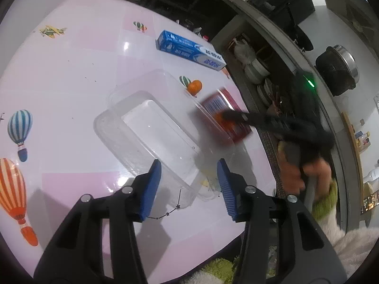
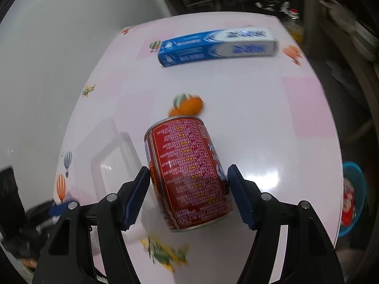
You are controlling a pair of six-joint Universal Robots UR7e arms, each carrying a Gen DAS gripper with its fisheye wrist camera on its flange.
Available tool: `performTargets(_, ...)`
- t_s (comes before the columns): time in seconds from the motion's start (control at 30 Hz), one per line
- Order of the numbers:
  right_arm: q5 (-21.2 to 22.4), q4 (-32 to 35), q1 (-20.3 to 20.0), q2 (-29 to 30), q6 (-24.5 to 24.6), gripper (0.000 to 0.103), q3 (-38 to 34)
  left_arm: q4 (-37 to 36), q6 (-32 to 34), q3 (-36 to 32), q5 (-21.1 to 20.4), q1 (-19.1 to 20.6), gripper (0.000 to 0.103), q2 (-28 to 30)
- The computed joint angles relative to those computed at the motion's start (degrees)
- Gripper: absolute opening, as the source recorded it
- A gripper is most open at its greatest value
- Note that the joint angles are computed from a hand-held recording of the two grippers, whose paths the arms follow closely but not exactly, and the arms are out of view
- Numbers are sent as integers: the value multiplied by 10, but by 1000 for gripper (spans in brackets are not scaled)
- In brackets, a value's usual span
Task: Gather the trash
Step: 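Grasp the red can with the right tool while the left tool grasps the clear box wall, then lift the red can with the right tool while the left tool lifts the clear box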
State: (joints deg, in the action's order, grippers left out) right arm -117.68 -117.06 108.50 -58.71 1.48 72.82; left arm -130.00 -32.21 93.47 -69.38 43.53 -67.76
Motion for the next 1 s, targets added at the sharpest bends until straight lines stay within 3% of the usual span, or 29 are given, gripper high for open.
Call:
performTargets(0.27, -20, -58, 9, -60, 29, 66, 93, 52, -25, -41, 33, 6, 32, 32)
performTargets(0.43, -30, -80, 16, -75, 26, 66, 121, 104, -21, -68, 96, -4, 32, 53)
performTargets(0.53, -33, -89, 18, -81, 25, 66, 132, 133, -20, -77, 139, -9, 14, 62)
performTargets(0.8, -51, -80, 19, -107, 30, 65, 152, 168, -10, -68, 134, -27, 3, 44)
performTargets(1.0, -50, -88, 17, -127, 28, 66, 174, 204, -32, -63, 109, -35, 6, 34)
